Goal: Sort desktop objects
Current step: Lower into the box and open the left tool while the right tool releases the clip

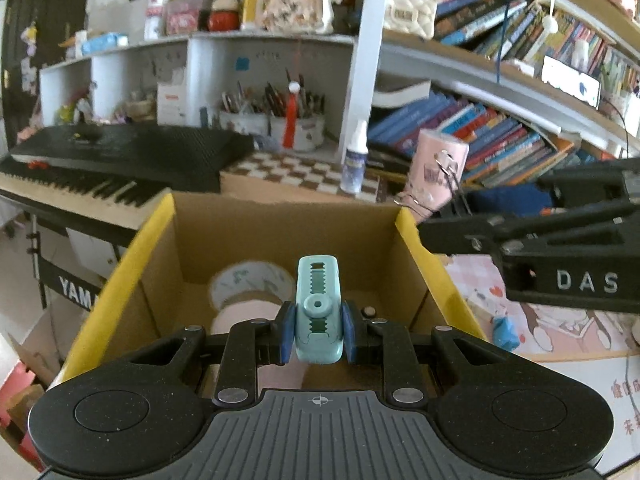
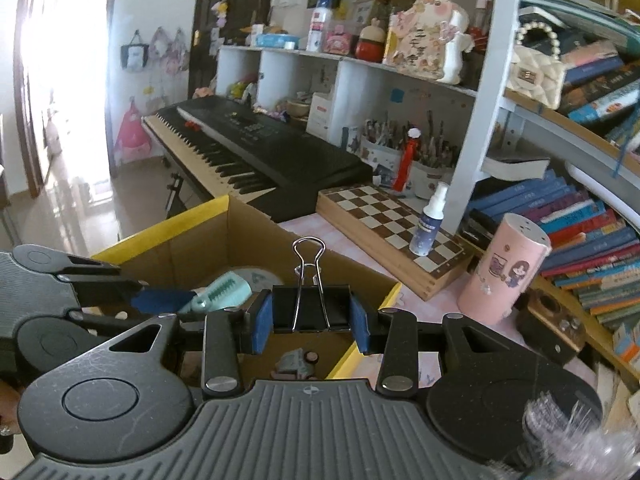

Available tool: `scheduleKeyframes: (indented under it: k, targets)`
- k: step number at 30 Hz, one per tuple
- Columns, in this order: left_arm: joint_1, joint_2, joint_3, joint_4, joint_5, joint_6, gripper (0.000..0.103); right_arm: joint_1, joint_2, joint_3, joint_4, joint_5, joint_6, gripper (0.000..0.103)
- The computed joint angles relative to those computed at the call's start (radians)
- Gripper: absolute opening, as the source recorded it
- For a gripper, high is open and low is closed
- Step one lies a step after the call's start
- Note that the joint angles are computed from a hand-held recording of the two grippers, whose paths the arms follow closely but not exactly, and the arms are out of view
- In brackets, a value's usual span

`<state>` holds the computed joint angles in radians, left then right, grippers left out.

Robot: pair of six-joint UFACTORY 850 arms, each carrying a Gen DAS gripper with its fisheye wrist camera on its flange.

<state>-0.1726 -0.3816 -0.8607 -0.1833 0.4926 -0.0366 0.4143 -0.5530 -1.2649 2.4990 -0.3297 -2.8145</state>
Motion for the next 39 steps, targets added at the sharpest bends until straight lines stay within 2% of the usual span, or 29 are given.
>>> scheduleKeyframes:
  k: [7, 12, 17, 21, 27, 31, 35, 39]
  targets:
    - [0.007, -0.057, -0.074, 0.052, -0.125, -0.022, 0.023, -0.006, -0.085, -0.125, -0.335, 0.055, 0.278, 0.038]
    - [0.017, -0.076, -0.094, 0.185, -0.157, -0.165, 0.023, -0.002, -0.146, -0.214, -0.645, 0.080, 0.552, 0.038]
    - [0.019, -0.095, -0.116, 0.281, -0.206, -0.268, 0.023, -0.002, -0.209, -0.303, -0.994, 0.072, 0.880, 0.038]
    - [0.005, -0.094, -0.109, 0.219, -0.206, -0.198, 0.028, 0.003, -0.245, -0.350, -1.176, 0.061, 1.024, 0.038]
    - [-0.009, -0.084, -0.097, 0.132, -0.192, -0.118, 0.052, 0.010, -0.296, -0.426, -1.469, 0.027, 1.257, 0.038]
    - [-0.019, -0.082, -0.097, 0.036, -0.187, -0.031, 0.055, 0.017, -0.334, -0.482, -1.639, 0.002, 1.382, 0.037]
    - [-0.020, -0.078, -0.092, 0.005, -0.181, -0.002, 0.059, 0.026, -0.354, -0.506, -1.725, -0.002, 1.410, 0.037]
    - [-0.022, -0.080, -0.093, -0.014, -0.179, 0.015, 0.060, 0.031, -0.392, -0.564, -1.868, -0.048, 1.531, 0.037]
